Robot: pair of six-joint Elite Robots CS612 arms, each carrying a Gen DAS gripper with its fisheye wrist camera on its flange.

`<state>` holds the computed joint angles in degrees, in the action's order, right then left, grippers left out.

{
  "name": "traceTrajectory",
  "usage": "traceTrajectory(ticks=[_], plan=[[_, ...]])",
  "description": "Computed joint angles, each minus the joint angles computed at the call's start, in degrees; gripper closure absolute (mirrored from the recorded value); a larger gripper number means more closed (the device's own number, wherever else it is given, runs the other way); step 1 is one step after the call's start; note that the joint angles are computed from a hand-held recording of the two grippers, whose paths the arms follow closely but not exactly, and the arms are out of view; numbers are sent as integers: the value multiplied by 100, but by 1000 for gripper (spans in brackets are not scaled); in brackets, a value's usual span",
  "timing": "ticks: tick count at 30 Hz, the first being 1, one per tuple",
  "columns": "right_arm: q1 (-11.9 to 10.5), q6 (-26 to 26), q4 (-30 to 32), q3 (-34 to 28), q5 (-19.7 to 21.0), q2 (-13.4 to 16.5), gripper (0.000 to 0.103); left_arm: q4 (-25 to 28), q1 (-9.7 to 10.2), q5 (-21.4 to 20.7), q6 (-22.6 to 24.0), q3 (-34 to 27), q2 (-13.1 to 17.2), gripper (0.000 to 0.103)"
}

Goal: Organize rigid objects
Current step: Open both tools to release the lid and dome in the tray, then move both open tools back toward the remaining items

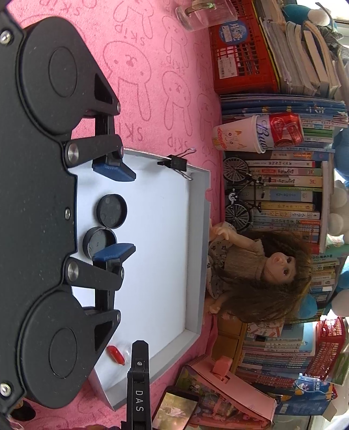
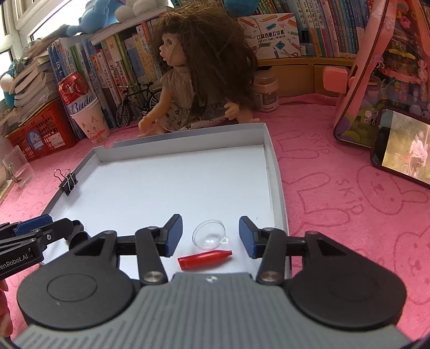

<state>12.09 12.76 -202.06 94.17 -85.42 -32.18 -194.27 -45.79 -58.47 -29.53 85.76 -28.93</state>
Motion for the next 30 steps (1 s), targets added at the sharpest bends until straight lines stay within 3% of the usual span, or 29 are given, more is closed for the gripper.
traceTrajectory(ticks=[6, 10, 30], plan=[[-15, -55, -565, 251, 129, -81, 26, -482, -122, 255, 116, 310, -125, 32], [1, -179, -972, 461, 138, -129, 22, -819, -210, 233, 167, 567, -207, 27], [220, -989, -2354, 1297, -229, -84, 14, -1431, -585, 235, 307, 1418, -376, 22]])
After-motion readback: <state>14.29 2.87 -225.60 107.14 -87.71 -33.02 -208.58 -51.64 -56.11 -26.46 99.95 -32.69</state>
